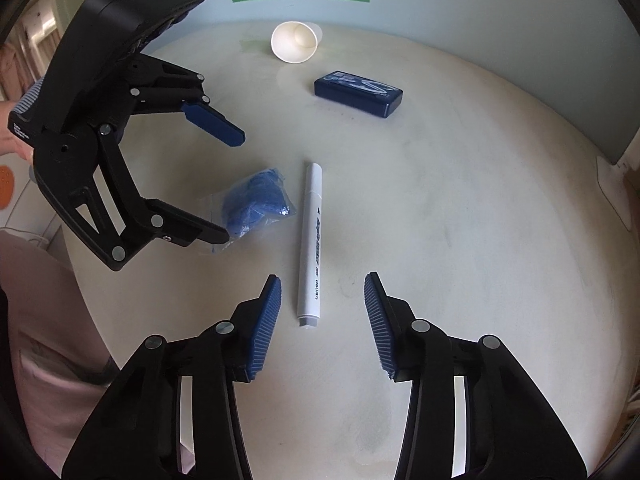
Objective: Collect trash
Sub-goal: 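Move the left tool to the blue zip bag while the right tool approaches the white marker, then grasp the blue zip bag with the left tool while the right tool grasps the white marker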
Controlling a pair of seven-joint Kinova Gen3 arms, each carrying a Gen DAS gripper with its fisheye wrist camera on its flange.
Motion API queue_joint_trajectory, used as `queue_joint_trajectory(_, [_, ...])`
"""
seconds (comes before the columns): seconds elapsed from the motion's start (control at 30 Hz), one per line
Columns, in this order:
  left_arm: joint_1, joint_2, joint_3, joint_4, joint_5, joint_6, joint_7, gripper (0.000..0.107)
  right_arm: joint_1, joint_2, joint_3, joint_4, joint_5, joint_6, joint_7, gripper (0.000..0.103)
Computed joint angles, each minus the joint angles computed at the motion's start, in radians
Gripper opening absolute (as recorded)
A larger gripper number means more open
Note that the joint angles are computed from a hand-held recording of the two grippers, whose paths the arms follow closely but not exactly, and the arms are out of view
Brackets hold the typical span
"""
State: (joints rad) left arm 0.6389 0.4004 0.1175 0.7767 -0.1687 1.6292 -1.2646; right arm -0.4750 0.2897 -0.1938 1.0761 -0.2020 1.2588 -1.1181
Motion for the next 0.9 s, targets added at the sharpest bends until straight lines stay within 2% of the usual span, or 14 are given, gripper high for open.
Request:
queue_joint_trajectory(0.13, [-0.001,0.017,-0.001,-0.015,0.005,0.01,0.009,0.077,0.002,0.002,-0.002,-0.003,0.003,0.005,0.027,0.044])
queue_joint_trajectory(0.4, [-0.001,0.016,-0.004,-0.011,0.009,0.007,0.026,0.077,-0.013,0.011,-0.001,-0.004,0.022,-0.011,0.038,0.044])
queue_joint_trajectory(0.53, [0.015,0.034,-0.005,-0.038,0.004,0.012,0.031,0.077,-0.029,0.021,-0.002,-0.008,0.042,-0.01,0.05,0.035])
queue_joint_trajectory(0.6, [0.004,0.019,-0.006,0.001,0.014,-0.014,0.026,0.073,-0.037,0.025,-0.001,-0.012,0.055,-0.007,0.056,0.03])
queue_joint_trajectory(0.67, [-0.005,0.019,-0.003,0.013,0.025,-0.017,0.031,0.061,-0.038,0.029,-0.001,-0.019,0.055,-0.002,0.06,0.03])
queue_joint_trajectory(0.8, [-0.016,0.008,-0.004,0.033,0.024,-0.026,0.034,0.06,-0.036,0.026,0.0,-0.013,0.055,-0.004,0.064,0.03])
queue_joint_trajectory(0.9, [-0.022,-0.001,-0.005,0.046,0.014,-0.035,0.033,0.047,-0.044,0.028,0.0,-0.013,0.07,0.001,0.073,0.023])
